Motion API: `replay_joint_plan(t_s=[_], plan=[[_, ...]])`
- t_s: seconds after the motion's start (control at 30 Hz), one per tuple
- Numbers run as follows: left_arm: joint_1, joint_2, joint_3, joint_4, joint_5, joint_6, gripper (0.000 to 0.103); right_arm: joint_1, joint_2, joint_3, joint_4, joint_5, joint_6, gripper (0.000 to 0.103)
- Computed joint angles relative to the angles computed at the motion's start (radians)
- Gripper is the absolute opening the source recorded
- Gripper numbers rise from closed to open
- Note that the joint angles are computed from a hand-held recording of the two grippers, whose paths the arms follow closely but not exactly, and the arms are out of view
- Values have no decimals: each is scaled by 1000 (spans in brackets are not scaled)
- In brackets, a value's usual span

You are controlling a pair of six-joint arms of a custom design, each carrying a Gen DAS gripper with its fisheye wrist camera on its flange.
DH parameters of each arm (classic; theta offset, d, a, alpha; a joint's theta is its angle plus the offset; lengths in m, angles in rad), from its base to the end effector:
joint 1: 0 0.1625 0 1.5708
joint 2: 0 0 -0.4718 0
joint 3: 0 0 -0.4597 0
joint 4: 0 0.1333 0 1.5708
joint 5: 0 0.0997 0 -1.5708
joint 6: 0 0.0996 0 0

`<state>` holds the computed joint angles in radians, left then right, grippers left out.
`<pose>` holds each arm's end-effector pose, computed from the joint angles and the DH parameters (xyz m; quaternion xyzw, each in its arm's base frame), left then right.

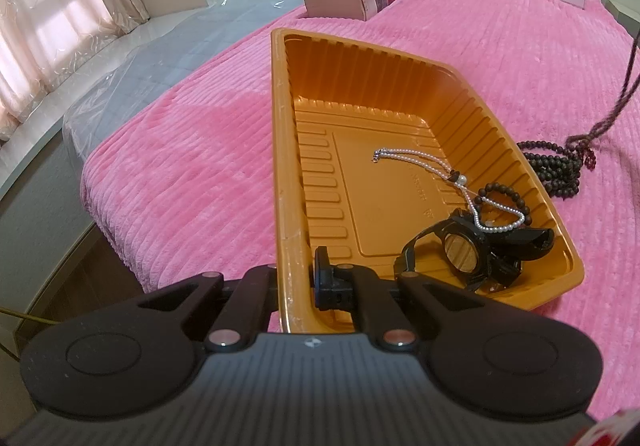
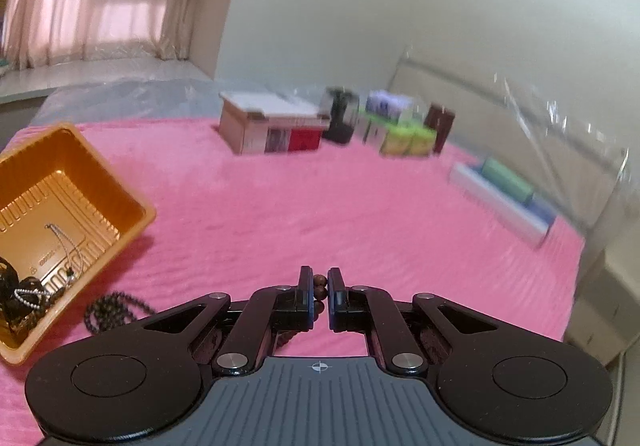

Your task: Organize jewelry

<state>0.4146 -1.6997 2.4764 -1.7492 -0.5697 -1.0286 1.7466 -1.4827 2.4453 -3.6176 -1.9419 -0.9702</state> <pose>-0.2048 -0.3274 0.2076 0.1946 0.8276 -0.2881 0.4406 0.1714 -0.4092 0.2999 0.3765 -0.7591 0.4065 0.3419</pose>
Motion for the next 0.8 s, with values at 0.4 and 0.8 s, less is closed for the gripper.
replay_joint_plan(t_s=[0.4,0.8], plan=[[0,1,-2,-11,3,21,3,88,-56,-75,131,21,-134,7],[0,-1,-2,-15,4,26,3,214,-10,-146,293,124,-166,7]])
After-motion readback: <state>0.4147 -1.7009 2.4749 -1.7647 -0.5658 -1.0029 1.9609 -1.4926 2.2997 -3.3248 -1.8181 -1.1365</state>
